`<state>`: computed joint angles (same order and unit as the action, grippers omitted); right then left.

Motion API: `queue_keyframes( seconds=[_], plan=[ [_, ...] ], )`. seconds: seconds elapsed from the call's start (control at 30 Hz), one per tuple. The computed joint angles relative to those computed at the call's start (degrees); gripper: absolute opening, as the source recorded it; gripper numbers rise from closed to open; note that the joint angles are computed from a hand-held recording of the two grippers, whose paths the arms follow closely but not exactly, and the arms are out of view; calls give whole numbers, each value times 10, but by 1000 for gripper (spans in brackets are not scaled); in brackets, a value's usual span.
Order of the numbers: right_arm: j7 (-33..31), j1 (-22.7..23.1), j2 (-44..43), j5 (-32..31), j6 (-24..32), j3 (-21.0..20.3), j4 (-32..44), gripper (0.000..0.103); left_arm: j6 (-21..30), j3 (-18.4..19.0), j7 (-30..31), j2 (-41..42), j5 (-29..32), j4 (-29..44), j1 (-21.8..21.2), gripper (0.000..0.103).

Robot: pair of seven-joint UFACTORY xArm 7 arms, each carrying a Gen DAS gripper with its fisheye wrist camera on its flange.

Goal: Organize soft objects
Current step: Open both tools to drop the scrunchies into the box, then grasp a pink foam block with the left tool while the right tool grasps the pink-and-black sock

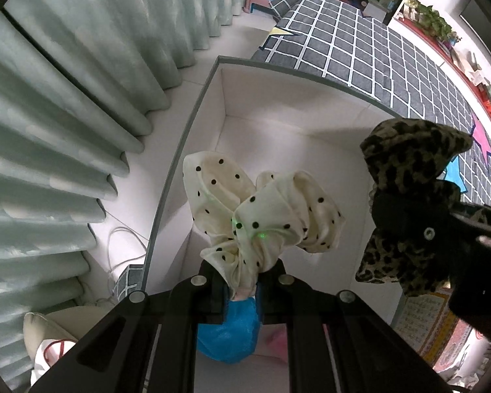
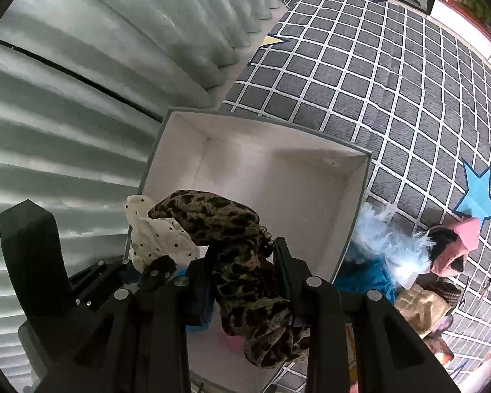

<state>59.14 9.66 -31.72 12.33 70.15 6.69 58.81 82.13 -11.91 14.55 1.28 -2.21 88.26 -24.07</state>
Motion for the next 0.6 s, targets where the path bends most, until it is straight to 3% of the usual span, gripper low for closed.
queue_keyframes(
  seconds=[0.1, 0.17, 0.23, 0.33, 0.4, 0.57, 0.6],
  plan=[
    [0, 2, 1, 2, -3, 1, -1, 34, -3, 1, 0, -1, -4, -1, 0, 16],
    [0, 2, 0, 4, -7, 0, -3, 34, -7, 1, 4, -5, -12, -5, 2, 24],
    [2, 2, -3, 4, -10, 0, -5, 34, -8, 1, 8, -8, -18, -6, 2, 50],
    [2, 2, -10, 9, -20, -2, -12, 36, -23, 2, 9, -20, -27, -16, 5, 79],
    [3, 1, -12, 6, -22, -1, -12, 71, -27, 4, 5, -22, -38, -15, 8, 83],
    [10, -4, -26, -4, -9, -1, -7, 77, -7, 4, -7, -11, -43, 8, 9, 88],
    [11, -6, -30, -8, -1, -2, -4, 90, -4, 3, -11, -9, -40, 11, 9, 91]
  ],
)
